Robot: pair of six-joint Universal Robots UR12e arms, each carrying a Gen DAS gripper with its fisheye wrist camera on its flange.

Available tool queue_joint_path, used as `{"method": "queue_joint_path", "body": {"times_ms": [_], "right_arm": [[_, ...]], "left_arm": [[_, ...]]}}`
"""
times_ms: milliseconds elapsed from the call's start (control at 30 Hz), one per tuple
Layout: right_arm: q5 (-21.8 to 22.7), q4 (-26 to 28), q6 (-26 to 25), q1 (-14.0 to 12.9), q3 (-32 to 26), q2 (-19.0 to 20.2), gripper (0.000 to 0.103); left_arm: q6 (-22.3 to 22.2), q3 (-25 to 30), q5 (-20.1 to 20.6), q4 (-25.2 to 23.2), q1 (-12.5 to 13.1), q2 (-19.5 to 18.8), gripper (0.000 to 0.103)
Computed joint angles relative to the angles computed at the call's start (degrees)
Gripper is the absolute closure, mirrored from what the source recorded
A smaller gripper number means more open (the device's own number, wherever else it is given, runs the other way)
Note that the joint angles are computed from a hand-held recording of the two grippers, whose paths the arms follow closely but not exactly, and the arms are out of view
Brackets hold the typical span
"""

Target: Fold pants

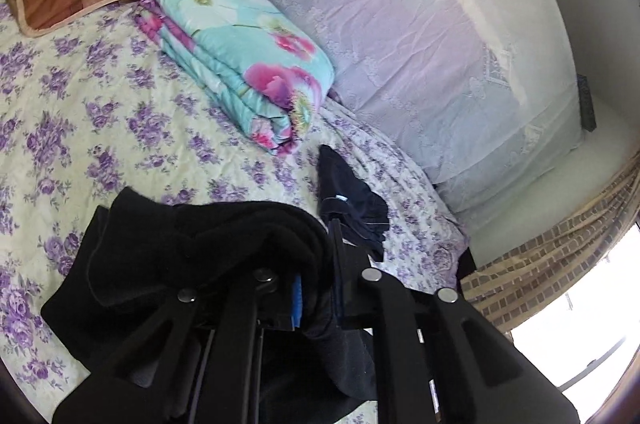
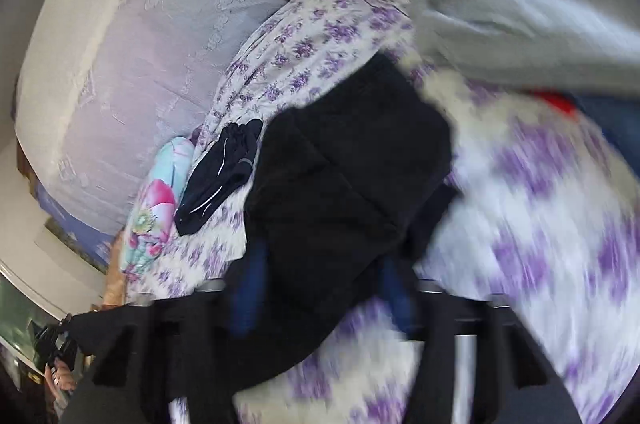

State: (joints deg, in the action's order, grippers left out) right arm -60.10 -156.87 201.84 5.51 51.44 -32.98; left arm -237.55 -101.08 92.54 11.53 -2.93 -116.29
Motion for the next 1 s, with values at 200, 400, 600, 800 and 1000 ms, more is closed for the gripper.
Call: {"method": "queue_joint_path", "body": {"times_ms": [200,400,600,800,1000], "right_arm": [[-1.13,-2.72,-2.79,-0.42,4.99,-2.74,0.025],[5.69,1.6,1.08,-0.68,7.67,-2.16,0.025],[8.67,-0.93,10.19,0.17,-0.11,3.62,0.041],[9.35,-6.76,8.99,-1.02,7.07,-0.27,0.094],[7.96,-4.81,0.99,-4.06,24.85,-11.75,0.094]], "left_arm": [[-2.56,-2.32,-0.65,0.48,0.84,-0.31,0.093],[-3.54,-2.64,-1.59,0.34,1.52,-0.94,0.093],[-3.63,-2.93,-1.16,0.36,1.29,-0.59,0.093],[-3.96,-4.02,-1.5,1.25,1.26,0.16,0.093],[-2.67,-4.98,-0.99,1.15,0.56,0.57,0.093]]}}
